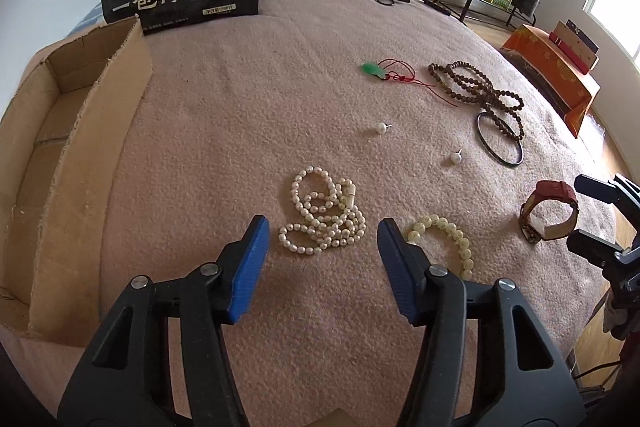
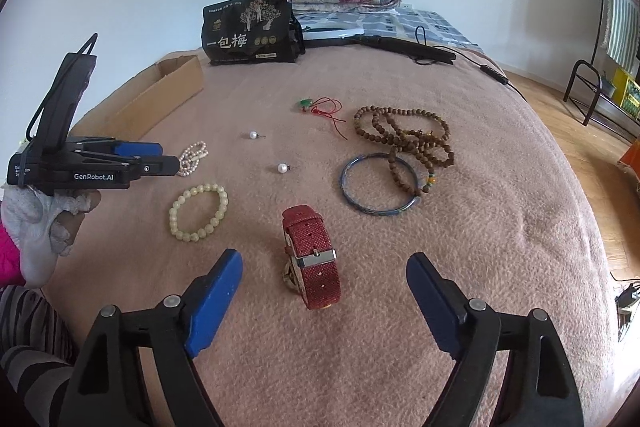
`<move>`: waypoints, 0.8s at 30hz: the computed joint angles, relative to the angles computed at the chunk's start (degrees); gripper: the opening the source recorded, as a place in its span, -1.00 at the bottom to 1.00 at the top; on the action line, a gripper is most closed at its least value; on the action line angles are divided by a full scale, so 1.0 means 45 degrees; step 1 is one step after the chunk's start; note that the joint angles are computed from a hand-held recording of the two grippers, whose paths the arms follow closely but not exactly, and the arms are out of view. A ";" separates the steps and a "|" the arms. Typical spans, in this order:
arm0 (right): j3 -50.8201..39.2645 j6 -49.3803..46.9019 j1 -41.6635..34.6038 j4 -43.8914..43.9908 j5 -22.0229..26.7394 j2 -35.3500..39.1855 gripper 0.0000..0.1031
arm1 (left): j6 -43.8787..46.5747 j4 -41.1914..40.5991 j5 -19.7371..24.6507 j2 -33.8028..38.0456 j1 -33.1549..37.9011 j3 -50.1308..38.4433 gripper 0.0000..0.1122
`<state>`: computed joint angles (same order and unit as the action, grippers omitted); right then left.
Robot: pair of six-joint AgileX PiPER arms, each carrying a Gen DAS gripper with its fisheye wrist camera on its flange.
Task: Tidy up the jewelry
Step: 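Grasp the pearl necklace with the left tool while the right tool grasps the red watch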
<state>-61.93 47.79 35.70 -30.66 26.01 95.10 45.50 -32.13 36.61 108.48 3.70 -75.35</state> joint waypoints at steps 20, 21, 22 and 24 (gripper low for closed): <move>-0.1255 -0.1595 -0.0260 0.1154 0.0393 0.1519 -0.03 | 0.0284 0.0081 -0.0592 0.0574 -0.0334 -0.0107 -0.78; -0.1201 -0.1742 -0.0307 0.1337 0.0332 0.1474 -0.10 | 0.0329 0.0028 -0.0589 0.0567 -0.0328 -0.0114 -0.83; -0.1138 -0.1909 -0.0353 0.1536 0.0273 0.1416 -0.22 | 0.0394 -0.0048 -0.0652 0.0505 -0.0336 -0.0011 -0.84; -0.1025 -0.2235 -0.0453 0.1934 0.0148 0.1315 -0.29 | 0.0386 -0.0115 -0.0748 0.0419 -0.0356 0.0095 -0.85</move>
